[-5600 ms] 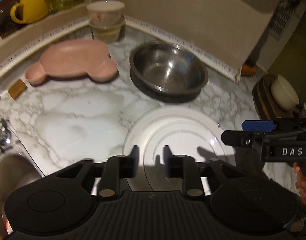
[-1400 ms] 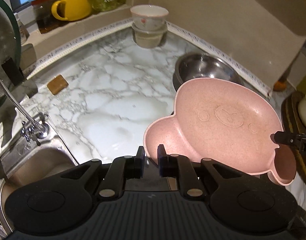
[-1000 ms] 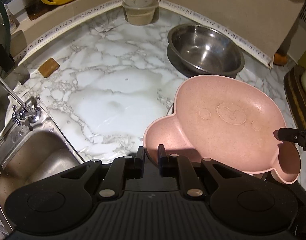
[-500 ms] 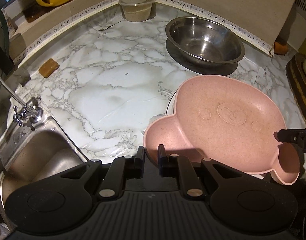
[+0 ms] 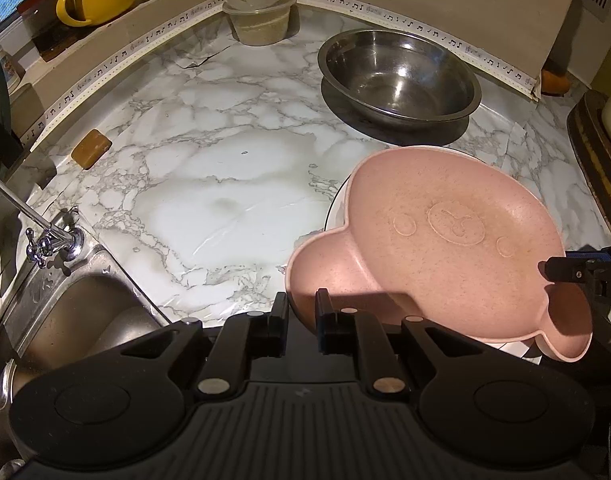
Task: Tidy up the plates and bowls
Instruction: 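Lift the pink bear-shaped plate and lower it onto the white plate stack, then open both grippers and release the pink bear-shaped plate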
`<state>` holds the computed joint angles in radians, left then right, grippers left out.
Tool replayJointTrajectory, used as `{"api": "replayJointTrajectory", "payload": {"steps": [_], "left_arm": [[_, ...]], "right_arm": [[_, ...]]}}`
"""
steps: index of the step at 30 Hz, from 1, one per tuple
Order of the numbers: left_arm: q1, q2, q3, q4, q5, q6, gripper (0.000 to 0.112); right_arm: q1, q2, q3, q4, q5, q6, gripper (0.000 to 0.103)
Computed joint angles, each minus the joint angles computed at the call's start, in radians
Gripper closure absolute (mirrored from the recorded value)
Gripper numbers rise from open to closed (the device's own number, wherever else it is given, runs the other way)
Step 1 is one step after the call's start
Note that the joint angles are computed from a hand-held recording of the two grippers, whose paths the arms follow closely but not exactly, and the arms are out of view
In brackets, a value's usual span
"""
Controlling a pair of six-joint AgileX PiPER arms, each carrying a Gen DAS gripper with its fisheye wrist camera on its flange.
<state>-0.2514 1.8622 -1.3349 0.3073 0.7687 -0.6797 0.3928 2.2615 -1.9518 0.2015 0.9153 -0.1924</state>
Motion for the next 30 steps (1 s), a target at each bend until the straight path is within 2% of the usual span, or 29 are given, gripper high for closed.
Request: {"api": "replayJointTrajectory", "payload": {"steps": [7,13,15,27,28,29,30], "left_arm": [[0.012,-0.001,-0.002,-0.036,-0.005,0.016,0.099],[0.030,-0.002,0.002,-0.079,-0.002,0.039,0.091],[0.032,-0.008,0.013,-0.076,-0.012,0.036,0.085],[0.027,-0.035,0.031,-0.051,-0.020,0.016,0.082],[0.025,-0.039,0.032,-0.049,-0.018,0.009,0.080],[0.024,-0.045,0.033,-0.054,-0.019,0.010,0.072],[0.021,-0.053,0.037,-0.053,-0.025,0.006,0.057]], "right_arm": [[-0.002,0.003,-0.014,0.005,0.006,-0.002,0.077],[-0.004,-0.011,-0.011,0.005,-0.013,-0.007,0.072],[-0.006,-0.014,-0.011,0.005,-0.017,-0.007,0.072],[-0.004,-0.038,0.024,0.016,-0.029,-0.015,0.067],[-0.003,-0.044,0.033,0.018,-0.033,-0.017,0.067],[-0.002,-0.045,0.035,0.022,-0.033,-0.021,0.067],[0.000,-0.050,0.040,0.025,-0.035,-0.025,0.067]]}}
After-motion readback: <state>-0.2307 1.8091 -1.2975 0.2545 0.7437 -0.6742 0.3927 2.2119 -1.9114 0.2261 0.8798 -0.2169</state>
